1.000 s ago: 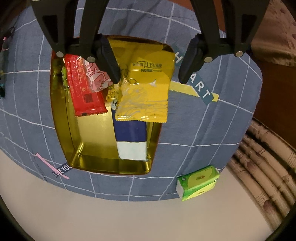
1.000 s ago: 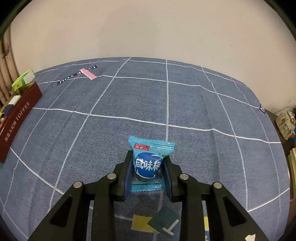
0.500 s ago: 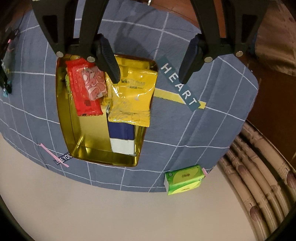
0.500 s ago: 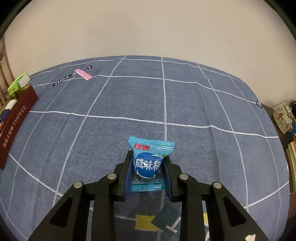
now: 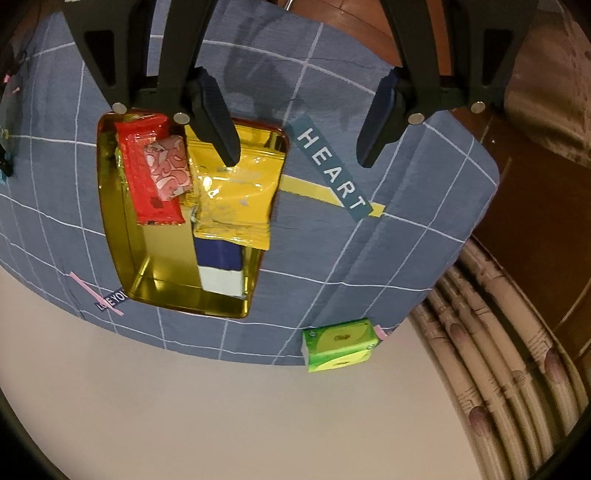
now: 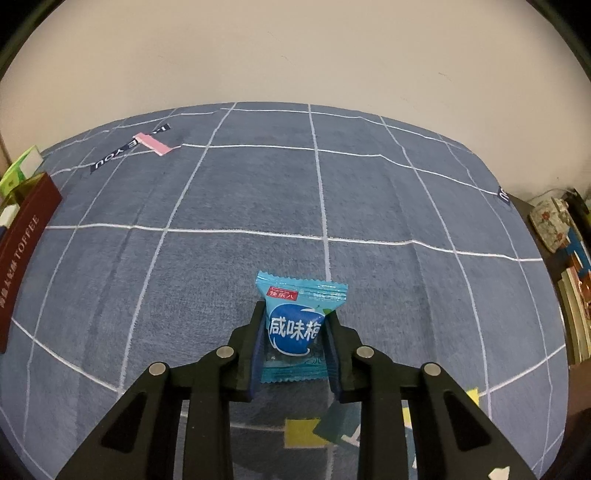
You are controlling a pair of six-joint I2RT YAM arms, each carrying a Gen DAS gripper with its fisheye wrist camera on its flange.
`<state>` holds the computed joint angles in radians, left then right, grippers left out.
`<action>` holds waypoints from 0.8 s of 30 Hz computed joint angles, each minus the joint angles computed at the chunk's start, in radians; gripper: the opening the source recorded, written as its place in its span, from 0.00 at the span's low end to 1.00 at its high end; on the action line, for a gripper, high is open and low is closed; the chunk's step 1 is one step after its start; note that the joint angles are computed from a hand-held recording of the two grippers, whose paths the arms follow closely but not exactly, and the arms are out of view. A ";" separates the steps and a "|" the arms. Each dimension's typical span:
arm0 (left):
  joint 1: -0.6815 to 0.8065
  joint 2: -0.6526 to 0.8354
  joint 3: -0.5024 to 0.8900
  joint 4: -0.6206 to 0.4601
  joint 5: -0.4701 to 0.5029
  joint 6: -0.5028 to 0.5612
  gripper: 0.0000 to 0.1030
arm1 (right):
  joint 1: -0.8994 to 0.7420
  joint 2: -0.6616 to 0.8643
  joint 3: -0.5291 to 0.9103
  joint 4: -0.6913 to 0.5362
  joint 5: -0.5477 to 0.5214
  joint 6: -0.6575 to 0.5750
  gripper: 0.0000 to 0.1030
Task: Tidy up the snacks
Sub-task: 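Open left tool to release the yellow packet and lift away, then carry the blue candy wrapper into the gold tin and open right tool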
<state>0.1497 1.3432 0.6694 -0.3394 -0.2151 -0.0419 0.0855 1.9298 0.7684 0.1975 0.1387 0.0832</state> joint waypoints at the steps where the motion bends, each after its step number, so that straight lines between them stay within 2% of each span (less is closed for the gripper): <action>1: 0.002 -0.006 -0.009 0.009 -0.003 -0.005 0.65 | 0.008 -0.010 -0.001 -0.008 0.002 0.010 0.24; 8: 0.002 -0.028 -0.064 0.062 -0.033 -0.020 0.65 | 0.112 -0.101 0.012 -0.099 -0.036 0.086 0.24; 12: 0.022 -0.015 -0.083 0.079 -0.009 -0.015 0.65 | 0.212 -0.129 0.039 -0.145 -0.046 0.134 0.24; 24: 0.090 -0.038 -0.128 0.108 0.013 0.043 0.65 | 0.510 -0.088 0.237 -0.285 -0.033 0.232 0.24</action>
<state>0.2393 1.3048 0.5418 -0.2310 -0.2019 0.0016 0.5955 1.8413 1.0057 -0.0874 0.1052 0.3148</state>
